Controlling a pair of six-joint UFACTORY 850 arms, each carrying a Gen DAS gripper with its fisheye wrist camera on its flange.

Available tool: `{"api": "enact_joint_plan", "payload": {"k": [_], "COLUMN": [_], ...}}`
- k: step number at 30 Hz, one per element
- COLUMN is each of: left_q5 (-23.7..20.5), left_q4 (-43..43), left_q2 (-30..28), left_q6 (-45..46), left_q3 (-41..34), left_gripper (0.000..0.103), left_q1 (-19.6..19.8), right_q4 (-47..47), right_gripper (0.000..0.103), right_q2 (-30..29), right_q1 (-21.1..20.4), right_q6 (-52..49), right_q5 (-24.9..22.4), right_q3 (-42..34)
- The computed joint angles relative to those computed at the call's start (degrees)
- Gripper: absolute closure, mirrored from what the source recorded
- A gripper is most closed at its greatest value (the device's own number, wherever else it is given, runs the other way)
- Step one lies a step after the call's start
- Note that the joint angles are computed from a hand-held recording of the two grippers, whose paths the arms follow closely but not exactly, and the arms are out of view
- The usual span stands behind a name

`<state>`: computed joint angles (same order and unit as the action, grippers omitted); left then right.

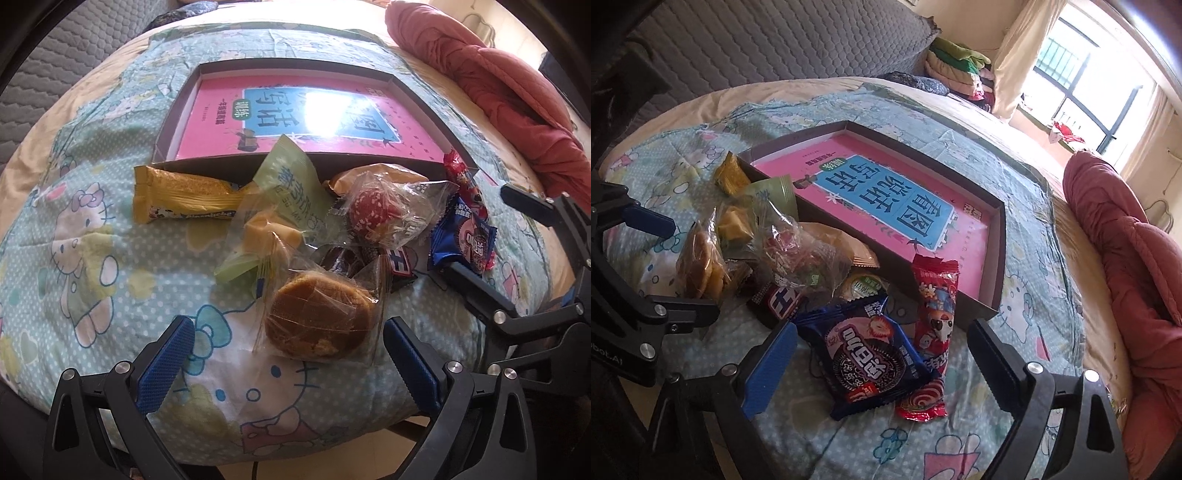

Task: Organize snacks
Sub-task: 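Close the left gripper on the bagged bread roll while the right gripper grasps the blue biscuit pack, then carry the bread roll with the left gripper over the tray while the right gripper carries the biscuit pack there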

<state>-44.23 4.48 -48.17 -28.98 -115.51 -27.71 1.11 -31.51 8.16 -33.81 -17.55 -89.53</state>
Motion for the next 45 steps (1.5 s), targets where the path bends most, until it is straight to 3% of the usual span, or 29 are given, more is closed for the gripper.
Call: {"api": "enact_joint_plan", "payload": {"k": [3,8,9,12,14,17,35,45], "left_q5": [0.11,0.93,1.11,1.43,1.15,0.95,5.33,8.64], "left_q4": [0.01,-0.93,-1.05,-1.86,-2.23,-3.87,-6.06,-0.92], "left_q2": [-0.01,0.09,0.16,0.0,-0.27,-0.5,3.42,6.89], "left_q6": [-0.11,0.63,0.54,1.61,2.15,3.75,5.54,2.87], "left_q3": [0.09,0.36,0.45,0.1,-0.39,-0.82,3.83,6.68], "left_gripper": [0.003,0.006,0.01,0.024,0.026,0.045,0.049,0.049], "left_q1": [0.0,0.11,0.1,0.1,0.07,0.21,0.4,-0.21], "right_q4": [3.93,-0.95,-3.31,-3.36,-3.06,-0.69,15.97,30.14], "right_gripper": [0.013,0.019,0.02,0.036,0.037,0.041,0.047,0.047], "right_q2": [-0.68,-1.93,-2.17,-2.88,-2.56,-2.57,-2.06,-1.54], "right_q1": [-0.2,0.31,0.5,0.51,0.54,0.32,-1.55,-3.95], "right_q6": [-4.82,-2.12,-0.36,-0.85,-1.64,-3.79,-15.7,-22.4], "right_q5": [-2.26,-3.29,-3.05,-4.68,-4.03,-4.41,-9.27,-12.87], "right_q3": [-0.8,-1.66,-1.7,-2.37,-1.78,-1.84,-3.34,-4.46]}}
